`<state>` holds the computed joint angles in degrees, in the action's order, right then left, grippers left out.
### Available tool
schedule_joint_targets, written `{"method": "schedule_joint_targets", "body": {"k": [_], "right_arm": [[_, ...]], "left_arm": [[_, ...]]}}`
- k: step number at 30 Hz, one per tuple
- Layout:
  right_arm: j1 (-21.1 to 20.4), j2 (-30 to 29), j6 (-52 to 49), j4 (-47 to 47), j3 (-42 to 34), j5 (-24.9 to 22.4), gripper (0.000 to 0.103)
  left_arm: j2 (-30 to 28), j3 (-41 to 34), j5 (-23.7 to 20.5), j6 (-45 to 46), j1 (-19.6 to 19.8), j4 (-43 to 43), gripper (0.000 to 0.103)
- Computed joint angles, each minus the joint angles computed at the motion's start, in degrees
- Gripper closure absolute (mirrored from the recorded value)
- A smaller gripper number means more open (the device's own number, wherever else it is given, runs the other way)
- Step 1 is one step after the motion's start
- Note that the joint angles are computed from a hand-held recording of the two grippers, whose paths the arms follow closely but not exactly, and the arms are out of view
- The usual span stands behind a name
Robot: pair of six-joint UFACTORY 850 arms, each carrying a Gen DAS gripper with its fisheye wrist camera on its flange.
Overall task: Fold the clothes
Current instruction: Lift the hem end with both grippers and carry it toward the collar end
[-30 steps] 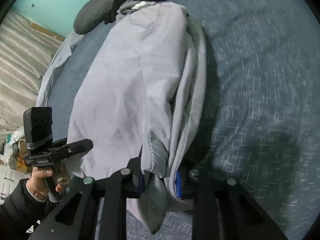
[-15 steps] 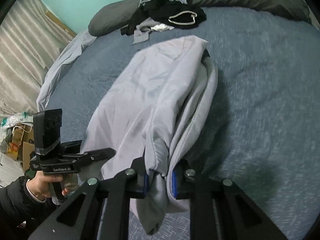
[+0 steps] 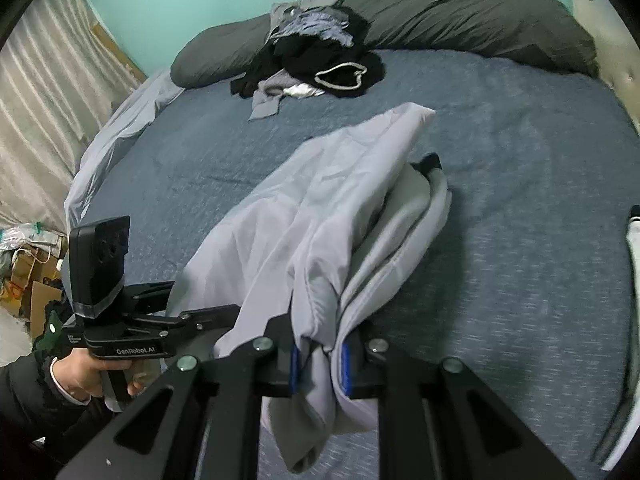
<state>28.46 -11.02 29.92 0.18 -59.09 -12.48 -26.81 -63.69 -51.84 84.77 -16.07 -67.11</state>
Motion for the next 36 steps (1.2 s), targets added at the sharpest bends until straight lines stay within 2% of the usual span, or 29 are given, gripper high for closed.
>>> {"method": "schedule_joint_targets", "body": {"k": [10, 18, 21, 27, 36], "right_arm": [[-2.91, 10.33, 8.5, -11.07, 5.41, -4.76, 0.09], [-7.56, 17.78, 6.14, -11.56, 8.27, -8.72, 0.091], [-10.09, 20.01, 3.91, -9.29, 10.29, -8.94, 0.091], [-14.45, 24.05, -6.17, 2.43, 16.99, -5.71, 0.091], [-16.25, 25.26, -19.35, 20.34, 26.27, -0.64, 0.091]], "left_arm": [[5.47, 2.71, 0.86, -1.21, -8.26, -4.04, 0.058], [7.34, 2.0, 1.13, -3.9, -15.24, -7.73, 0.059], [7.4, 1.83, 1.72, -4.84, -17.22, -7.76, 0.06], [6.69, 3.15, 3.93, -5.31, -19.08, -6.34, 0.06], [6.07, 7.43, 5.94, -3.78, -19.69, -4.98, 0.06]]}}
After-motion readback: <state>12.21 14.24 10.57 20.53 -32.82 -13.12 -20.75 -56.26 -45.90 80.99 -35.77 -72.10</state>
